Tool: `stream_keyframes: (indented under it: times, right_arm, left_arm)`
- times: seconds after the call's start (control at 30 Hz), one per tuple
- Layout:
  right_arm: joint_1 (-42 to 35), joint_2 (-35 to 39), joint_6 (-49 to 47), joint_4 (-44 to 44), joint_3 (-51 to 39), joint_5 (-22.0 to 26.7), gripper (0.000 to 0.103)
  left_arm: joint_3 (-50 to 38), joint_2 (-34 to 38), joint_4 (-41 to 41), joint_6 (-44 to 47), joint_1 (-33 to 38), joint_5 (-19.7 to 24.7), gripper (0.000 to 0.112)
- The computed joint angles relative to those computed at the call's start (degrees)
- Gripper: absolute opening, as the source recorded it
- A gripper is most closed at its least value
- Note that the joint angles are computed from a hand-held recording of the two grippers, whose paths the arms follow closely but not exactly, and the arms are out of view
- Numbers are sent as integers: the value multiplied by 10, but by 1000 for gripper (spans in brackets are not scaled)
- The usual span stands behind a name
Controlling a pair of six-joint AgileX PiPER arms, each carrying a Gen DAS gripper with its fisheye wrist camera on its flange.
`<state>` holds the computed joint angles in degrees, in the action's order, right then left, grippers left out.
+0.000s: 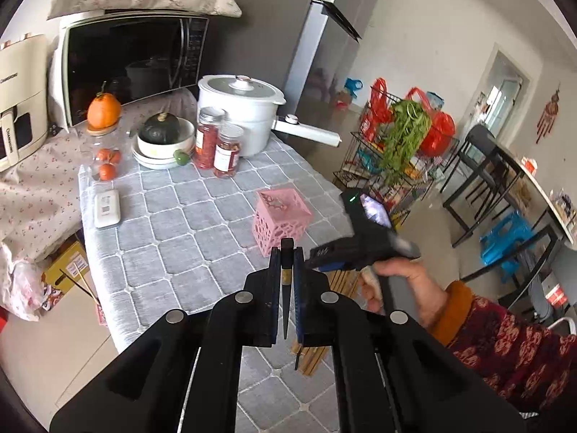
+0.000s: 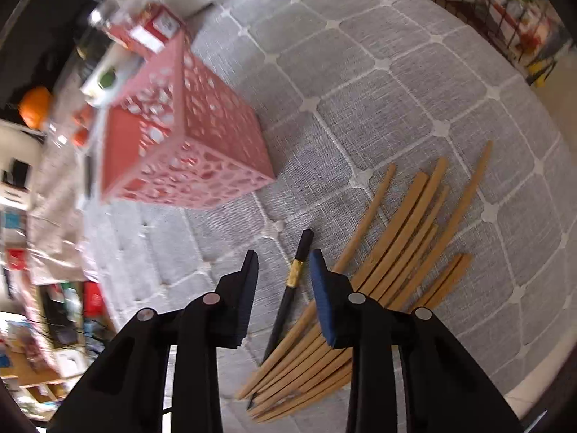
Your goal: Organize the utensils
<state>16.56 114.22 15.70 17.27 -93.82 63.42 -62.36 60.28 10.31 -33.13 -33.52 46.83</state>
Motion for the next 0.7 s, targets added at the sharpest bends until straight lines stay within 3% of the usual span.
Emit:
stream_keyframes:
  times: [0.07,0.13,0.2,0.3,0.37,0.5,0.57,0.7]
  right_arm:
    - [24,22,26,-41,-23,10,29]
    - [45,49,41,-70,-43,25,16]
    - [67,40,67,-115,-31,-1,12]
    - [61,13,77,-97,23,-53,10]
    - [48,-42,63,-70,94,-108,10]
    - [19,-165,19,-17,205,-163,9]
    - [1,-239,-2,1,246,-169,9]
    - [-27,-341,-13,3,245,-139,8]
  left_arm:
    - [2,-9,-8,6,7,1,6]
    - [3,-10,-11,6,11,1,6]
    - [5,-10,-11,2,16,-1,6]
    - [7,-12,-3,-11,16,-3,6]
    - [6,-16,14,-30,5,0,6]
    - [-16,-10,83,-102,-52,20,6]
    - [-29,-4,110,-131,-74,27,6]
    - [-77,25,154,-181,-108,41,6]
